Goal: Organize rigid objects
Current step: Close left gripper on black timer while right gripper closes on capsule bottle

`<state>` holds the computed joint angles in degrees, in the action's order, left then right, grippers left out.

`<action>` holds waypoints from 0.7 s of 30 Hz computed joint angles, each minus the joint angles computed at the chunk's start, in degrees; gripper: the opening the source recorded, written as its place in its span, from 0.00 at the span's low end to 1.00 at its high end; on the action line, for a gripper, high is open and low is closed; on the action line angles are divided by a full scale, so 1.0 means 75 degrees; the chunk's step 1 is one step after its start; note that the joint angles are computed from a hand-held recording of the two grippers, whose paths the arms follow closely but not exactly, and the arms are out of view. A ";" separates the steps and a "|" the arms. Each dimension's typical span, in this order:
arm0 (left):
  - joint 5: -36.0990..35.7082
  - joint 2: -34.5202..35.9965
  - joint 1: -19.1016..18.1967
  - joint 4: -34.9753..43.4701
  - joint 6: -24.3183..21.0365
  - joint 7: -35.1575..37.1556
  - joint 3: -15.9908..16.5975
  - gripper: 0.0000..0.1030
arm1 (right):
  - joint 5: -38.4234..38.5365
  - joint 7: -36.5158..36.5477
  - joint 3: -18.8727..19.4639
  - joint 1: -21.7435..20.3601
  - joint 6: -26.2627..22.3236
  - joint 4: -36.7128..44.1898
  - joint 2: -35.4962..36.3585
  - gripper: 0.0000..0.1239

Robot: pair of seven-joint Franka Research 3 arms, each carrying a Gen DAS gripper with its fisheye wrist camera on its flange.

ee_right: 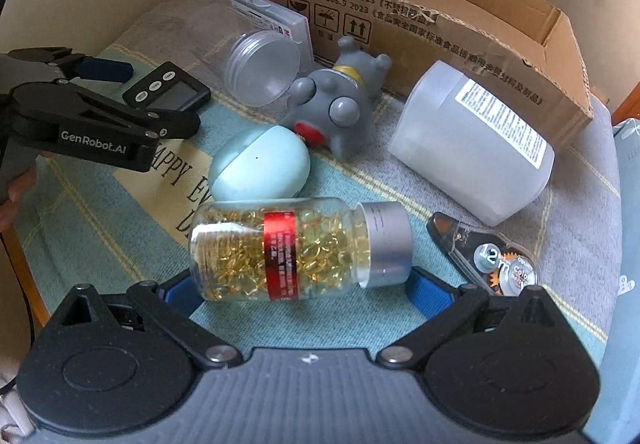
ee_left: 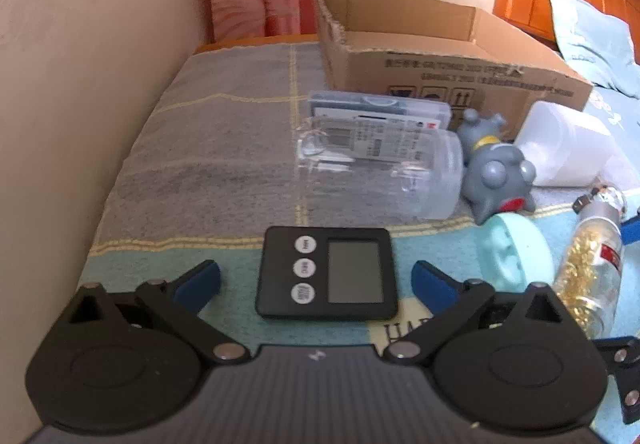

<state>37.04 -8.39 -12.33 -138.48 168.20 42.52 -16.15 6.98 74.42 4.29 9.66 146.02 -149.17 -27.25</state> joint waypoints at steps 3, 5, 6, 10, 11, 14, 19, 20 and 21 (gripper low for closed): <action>-0.0058 -0.0075 -0.0070 -0.0026 -0.0024 0.0041 -0.0012 0.86 | 0.0049 -0.0112 -0.0063 0.0028 0.0007 -0.0096 -0.0178 0.83; -0.0418 -0.0112 -0.0174 -0.0092 0.0083 0.0225 0.0066 0.80 | 0.0111 -0.0224 -0.0105 0.0056 0.0076 -0.0172 -0.0248 0.83; -0.0323 -0.0114 -0.0116 -0.0077 0.0073 0.0134 0.0004 0.78 | 0.0141 -0.0276 -0.0121 0.0066 0.0099 -0.0203 -0.0281 0.83; -0.0407 -0.0116 -0.0146 -0.0038 0.0072 0.0248 0.0001 0.67 | 0.0236 -0.0469 -0.0167 0.0083 0.0098 -0.0273 -0.0401 0.83; -0.0347 -0.0110 -0.0113 -0.0030 0.0078 0.0207 -0.0028 0.67 | 0.0280 -0.0561 -0.0199 0.0106 0.0146 -0.0320 -0.0430 0.83; -0.0204 -0.0106 -0.0042 -0.0069 0.0195 0.0099 -0.0058 0.67 | 0.0352 -0.0660 -0.0188 0.0094 0.0199 -0.0360 -0.0455 0.83; -0.0162 -0.0101 -0.0011 -0.0091 0.0274 0.0090 -0.0066 0.67 | 0.0350 -0.0815 -0.0168 0.0100 0.0038 -0.0306 -0.0562 0.83; -0.0162 -0.0101 -0.0011 -0.0091 0.0274 0.0090 -0.0066 0.67 | 0.0381 -0.0844 -0.0167 0.0120 0.0068 -0.0316 -0.0623 0.83; -0.0155 -0.0102 -0.0005 -0.0099 0.0297 0.0090 -0.0061 0.67 | 0.0418 -0.0872 -0.0174 0.0143 0.0046 -0.0294 -0.0652 0.83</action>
<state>35.88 -9.15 -12.37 -139.23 170.43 43.19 -16.61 10.12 67.88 2.98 10.73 146.37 -151.38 -32.15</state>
